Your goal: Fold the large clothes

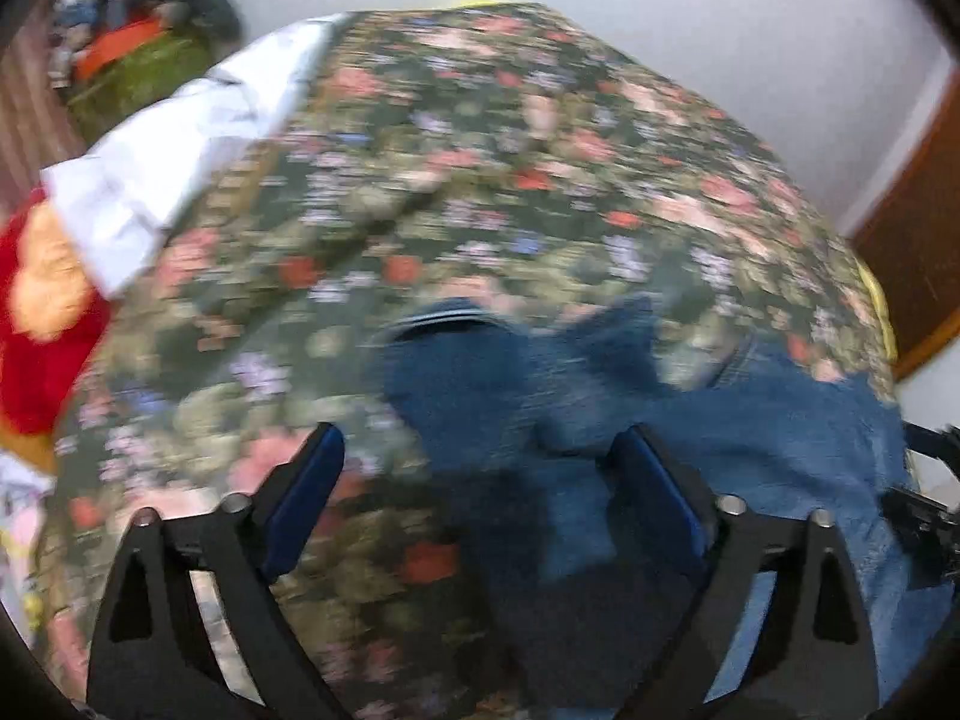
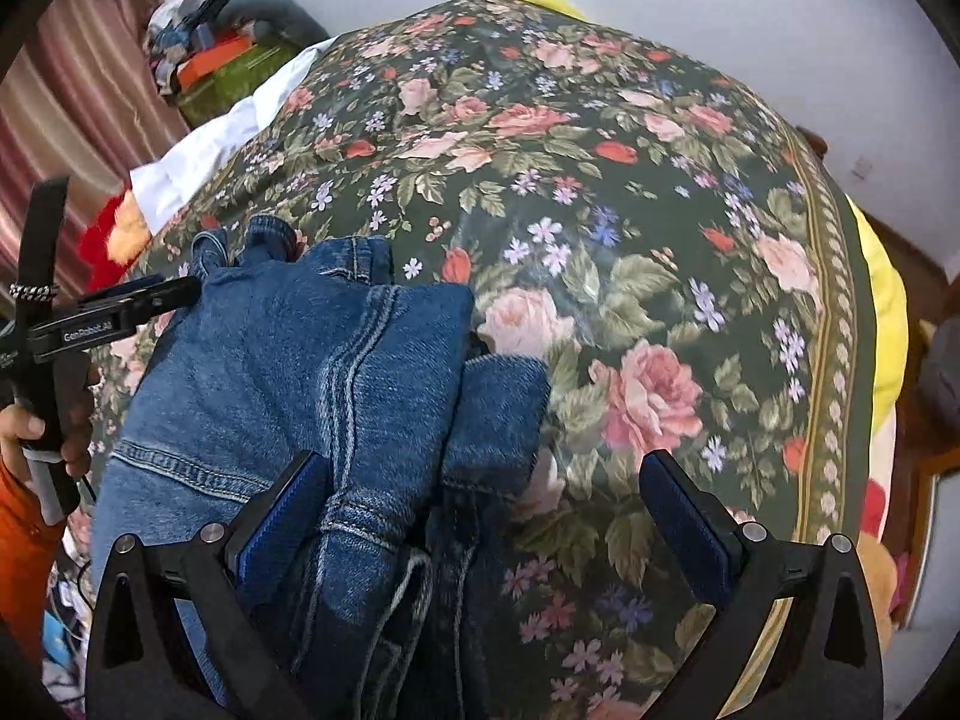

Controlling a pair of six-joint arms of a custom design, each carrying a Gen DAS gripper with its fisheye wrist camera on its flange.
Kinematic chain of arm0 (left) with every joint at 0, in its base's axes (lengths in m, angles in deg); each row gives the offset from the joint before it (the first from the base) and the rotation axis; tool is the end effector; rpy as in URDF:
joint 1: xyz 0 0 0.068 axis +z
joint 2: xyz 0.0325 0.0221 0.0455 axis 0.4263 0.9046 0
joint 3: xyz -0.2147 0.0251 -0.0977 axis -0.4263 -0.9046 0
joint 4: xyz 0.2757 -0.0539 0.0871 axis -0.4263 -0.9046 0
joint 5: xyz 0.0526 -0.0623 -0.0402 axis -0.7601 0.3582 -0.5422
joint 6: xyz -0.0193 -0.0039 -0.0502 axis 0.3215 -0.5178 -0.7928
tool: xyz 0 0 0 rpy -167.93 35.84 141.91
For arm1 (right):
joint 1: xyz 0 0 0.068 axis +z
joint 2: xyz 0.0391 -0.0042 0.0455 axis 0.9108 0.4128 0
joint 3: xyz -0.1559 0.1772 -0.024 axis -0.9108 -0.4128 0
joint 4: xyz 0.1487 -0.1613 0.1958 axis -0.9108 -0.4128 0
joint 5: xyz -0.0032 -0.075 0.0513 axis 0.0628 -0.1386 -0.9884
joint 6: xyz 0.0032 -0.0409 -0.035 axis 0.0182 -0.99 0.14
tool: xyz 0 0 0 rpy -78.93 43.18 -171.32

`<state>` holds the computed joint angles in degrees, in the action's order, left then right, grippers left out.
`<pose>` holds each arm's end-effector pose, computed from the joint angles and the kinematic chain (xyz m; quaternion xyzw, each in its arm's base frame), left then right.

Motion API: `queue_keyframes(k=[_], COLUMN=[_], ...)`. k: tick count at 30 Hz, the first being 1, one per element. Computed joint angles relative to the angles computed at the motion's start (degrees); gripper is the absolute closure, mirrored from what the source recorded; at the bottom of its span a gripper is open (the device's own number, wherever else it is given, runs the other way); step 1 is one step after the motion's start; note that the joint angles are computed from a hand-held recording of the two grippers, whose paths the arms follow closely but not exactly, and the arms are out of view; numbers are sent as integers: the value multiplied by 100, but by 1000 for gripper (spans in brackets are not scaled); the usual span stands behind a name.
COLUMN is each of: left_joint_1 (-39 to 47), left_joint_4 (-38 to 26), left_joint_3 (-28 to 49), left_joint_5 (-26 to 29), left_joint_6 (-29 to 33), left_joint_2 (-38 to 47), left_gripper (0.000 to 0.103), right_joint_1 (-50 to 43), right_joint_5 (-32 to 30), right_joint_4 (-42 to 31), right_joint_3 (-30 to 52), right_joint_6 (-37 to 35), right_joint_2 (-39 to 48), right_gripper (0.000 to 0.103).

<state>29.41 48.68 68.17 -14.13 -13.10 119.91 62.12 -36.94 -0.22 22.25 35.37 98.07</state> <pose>0.3282 0.0206 0.0849 -0.0410 0.9646 -0.0392 0.2575 0.3107 -0.0104 0.0862 -0.1158 0.9666 0.0865 0.2115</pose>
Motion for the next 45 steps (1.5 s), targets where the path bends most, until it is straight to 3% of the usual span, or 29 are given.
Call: queue_keyframes(k=[7,12,18,21,23,31,36,40,43,45], left_joint_1=[1036,1371,1156,975,736,589,545,262,200,169], left_joint_4=[-789,-1540,-1959,-1877,-1698,-451,-30,333,429,493], left_joint_3=[-594,-1012,-1769,-1898,-1839,-1484,-1018,-534,-442,-470], left_joint_5=[404,1007,1655,2350,2510,3324,3774,3749,3736,3740], left_joint_6=[679,1058,868,477,222,-752,-820,-1421,-1621,-1679], left_joint_2=[-1468,-2550,-3454,-2901,-2352,-713,271,1048,1133,1082], left_gripper=[20,20,17,13,13,2,0,0,0,5], right_joint_1=[-160,-532,-799,-705,-607,-841,-442,-42,-12,-58], right_joint_5=[255,-91,-980,-1062,-993,-2232,-2279,-2196,-2243,-2300], right_joint_4=[-531,-1195,-1953,-1902,-1755,-2031,-1566,-1103,-976,-787], right_joint_3=[-571,-734,-455,-379,-285,826,1001,1122,1137,986], right_joint_6=[-285,-426,-439,-317,-224,-286,-129,174,226,278], right_joint_2=[-1489,-2444,-2191,-1474,-832,1401,1724,1933,1982,1894], right_gripper=[0,0,0,0,0,0,0,0,0,6])
